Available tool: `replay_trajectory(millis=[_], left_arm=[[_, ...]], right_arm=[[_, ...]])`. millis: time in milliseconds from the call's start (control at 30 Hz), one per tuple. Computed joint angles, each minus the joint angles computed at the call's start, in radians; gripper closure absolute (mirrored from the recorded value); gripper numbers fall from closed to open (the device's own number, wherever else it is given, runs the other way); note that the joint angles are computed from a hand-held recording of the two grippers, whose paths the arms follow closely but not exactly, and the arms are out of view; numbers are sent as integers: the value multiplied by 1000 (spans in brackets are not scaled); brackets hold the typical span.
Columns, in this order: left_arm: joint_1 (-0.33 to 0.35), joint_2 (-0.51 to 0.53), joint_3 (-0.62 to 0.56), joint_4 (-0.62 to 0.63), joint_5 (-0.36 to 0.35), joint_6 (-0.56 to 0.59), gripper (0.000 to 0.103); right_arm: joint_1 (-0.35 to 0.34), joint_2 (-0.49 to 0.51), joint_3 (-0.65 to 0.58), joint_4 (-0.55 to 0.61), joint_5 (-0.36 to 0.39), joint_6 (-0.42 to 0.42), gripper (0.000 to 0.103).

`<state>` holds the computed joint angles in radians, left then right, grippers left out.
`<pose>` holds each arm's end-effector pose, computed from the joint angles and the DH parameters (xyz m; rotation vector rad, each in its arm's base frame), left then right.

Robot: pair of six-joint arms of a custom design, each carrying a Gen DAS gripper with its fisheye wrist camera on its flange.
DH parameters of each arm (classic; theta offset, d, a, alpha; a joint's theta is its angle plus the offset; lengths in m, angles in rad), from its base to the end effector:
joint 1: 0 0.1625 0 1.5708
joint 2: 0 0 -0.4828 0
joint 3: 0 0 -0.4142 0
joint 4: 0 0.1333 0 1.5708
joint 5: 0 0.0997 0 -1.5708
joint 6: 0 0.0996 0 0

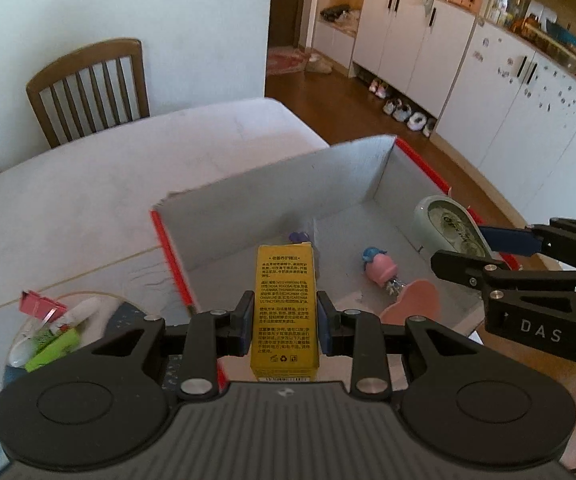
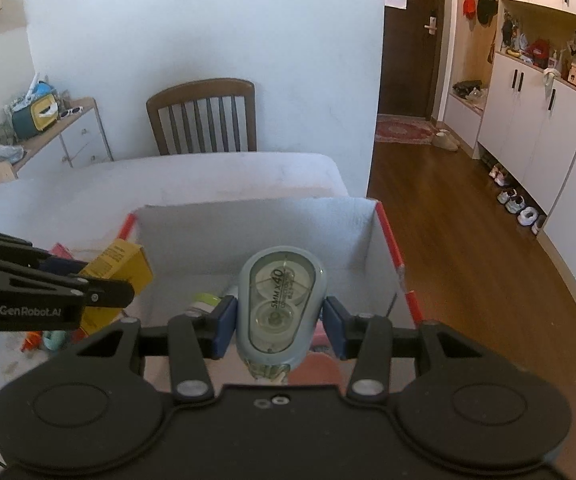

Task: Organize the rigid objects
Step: 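Carry the yellow box and tape dispenser with both tools into the shoebox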

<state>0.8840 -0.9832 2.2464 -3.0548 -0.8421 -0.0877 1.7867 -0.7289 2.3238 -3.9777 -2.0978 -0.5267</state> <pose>-0.1669 -0.5183 0.1189 0.6313 2.3992 -0.6114 0.1844 -0.4522 0.0831 0.6012 -2.2984 0.9037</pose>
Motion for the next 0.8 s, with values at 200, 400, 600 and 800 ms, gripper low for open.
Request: replay_trajectory(millis=[200,400,600,800], left_arm=[[22,74,-54,26,-4,-5,73],[27,150,-88,4,0,47,73],[39,196,-134,46,-16,47,73],[62,222,-186,119,-30,20,73]], right_arm=[[-57,-11,-33,72,17,-57,57],[-99,-17,-77,170,29,-106,57],[-115,-13,-119,256,45,-153,58],[-123,-5,-167,332,29,-189,58]])
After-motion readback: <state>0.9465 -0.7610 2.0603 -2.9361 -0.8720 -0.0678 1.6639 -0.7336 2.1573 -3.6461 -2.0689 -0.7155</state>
